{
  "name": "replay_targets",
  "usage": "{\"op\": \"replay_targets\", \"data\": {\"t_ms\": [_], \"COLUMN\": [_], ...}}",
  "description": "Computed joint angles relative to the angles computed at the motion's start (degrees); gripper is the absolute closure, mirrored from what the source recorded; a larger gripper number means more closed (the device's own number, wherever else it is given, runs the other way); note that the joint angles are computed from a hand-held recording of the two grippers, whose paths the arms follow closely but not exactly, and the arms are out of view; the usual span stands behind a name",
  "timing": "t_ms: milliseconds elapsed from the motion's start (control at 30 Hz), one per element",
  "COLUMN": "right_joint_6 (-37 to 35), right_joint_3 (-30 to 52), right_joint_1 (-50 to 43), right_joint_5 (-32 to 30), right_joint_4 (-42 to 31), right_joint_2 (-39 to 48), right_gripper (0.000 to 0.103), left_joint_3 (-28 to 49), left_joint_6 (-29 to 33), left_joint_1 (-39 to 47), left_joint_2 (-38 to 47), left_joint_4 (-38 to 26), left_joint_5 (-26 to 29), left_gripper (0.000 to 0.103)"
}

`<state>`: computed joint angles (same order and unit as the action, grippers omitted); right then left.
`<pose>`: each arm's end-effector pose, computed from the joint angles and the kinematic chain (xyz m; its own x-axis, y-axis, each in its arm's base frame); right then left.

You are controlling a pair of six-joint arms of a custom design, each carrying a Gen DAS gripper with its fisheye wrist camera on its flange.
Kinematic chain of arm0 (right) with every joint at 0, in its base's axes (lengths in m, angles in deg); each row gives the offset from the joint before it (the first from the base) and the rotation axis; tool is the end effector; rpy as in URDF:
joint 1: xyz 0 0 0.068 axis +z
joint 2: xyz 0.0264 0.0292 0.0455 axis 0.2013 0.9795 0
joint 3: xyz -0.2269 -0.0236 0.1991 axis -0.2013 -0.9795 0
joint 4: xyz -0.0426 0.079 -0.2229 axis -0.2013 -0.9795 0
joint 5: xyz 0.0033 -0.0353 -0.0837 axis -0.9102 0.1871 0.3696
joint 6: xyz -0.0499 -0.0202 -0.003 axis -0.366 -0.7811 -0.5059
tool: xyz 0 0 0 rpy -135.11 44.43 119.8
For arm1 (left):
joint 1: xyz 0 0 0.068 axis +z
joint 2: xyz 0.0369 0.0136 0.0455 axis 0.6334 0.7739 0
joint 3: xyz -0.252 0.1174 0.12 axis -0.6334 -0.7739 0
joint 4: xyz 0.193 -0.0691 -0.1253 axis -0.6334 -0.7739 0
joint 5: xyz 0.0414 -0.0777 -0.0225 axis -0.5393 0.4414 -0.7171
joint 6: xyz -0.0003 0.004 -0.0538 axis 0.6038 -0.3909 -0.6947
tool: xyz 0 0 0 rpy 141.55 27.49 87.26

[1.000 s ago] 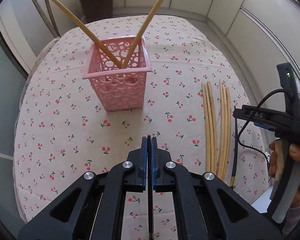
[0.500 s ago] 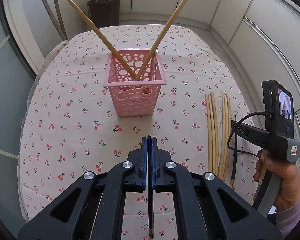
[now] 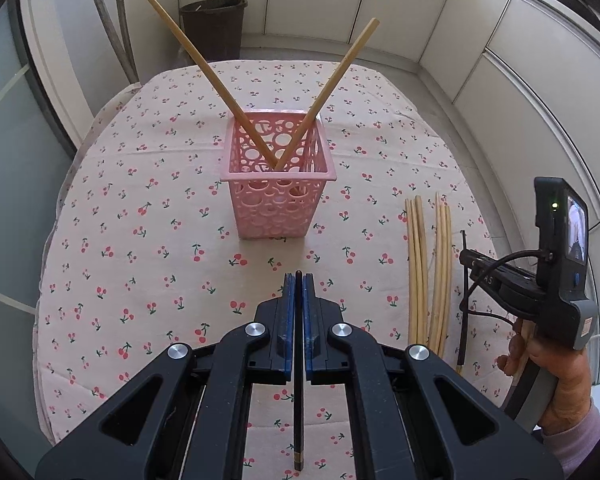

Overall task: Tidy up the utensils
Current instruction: 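Grasp a bamboo chopstick with the right tool while the left holds the black one, then carry both chopsticks to the pink basket and open both tools to drop them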

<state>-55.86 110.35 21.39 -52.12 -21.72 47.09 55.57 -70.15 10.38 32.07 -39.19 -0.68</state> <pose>0.2252 0.0357 0.1537 -0.9050 0.2514 -0.3431 0.2447 0.9675 0.0634 0.1218 -0.0635 0.2257 -0.8719 0.0096 -0.4895 0.0872 0.9869 -0.1361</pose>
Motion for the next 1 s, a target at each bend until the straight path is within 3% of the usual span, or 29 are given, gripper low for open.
{"op": "replay_targets", "data": {"t_ms": [333,500,667,733,867,1000], "right_joint_6": [-5.43,-6.32,-5.42,-4.86,-2.65,-0.84], "right_joint_3": [2.61,8.24,14.53,17.58,23.25,27.69], "right_joint_1": [-2.9,-5.56,-6.53,-8.98,-11.65,-9.54], "right_joint_5": [-5.0,-9.87,-11.14,-14.56,-20.48,-20.58], "right_joint_4": [-14.92,-19.69,-20.71,-20.76,-19.97,-18.56], "right_joint_2": [-30.83,-38.82,-39.93,-38.03,-33.66,-30.69], "right_gripper": [0.098,0.098,0.098,0.098,0.098,0.098], "left_joint_3": [2.88,5.94,10.23,12.63,19.24,25.2], "left_joint_6": [2.27,0.59,3.83,6.12,12.16,11.67], "left_joint_1": [2.4,2.01,9.77,14.79,29.88,34.04], "left_joint_2": [-17.18,-25.62,-26.17,-24.47,-18.45,-12.78], "left_joint_4": [-10.61,-17.51,-17.72,-16.77,-15.46,-12.49], "left_joint_5": [3.62,2.52,7.12,10.93,24.57,27.77], "left_gripper": [0.1,0.1,0.1,0.1,0.1,0.1]}}
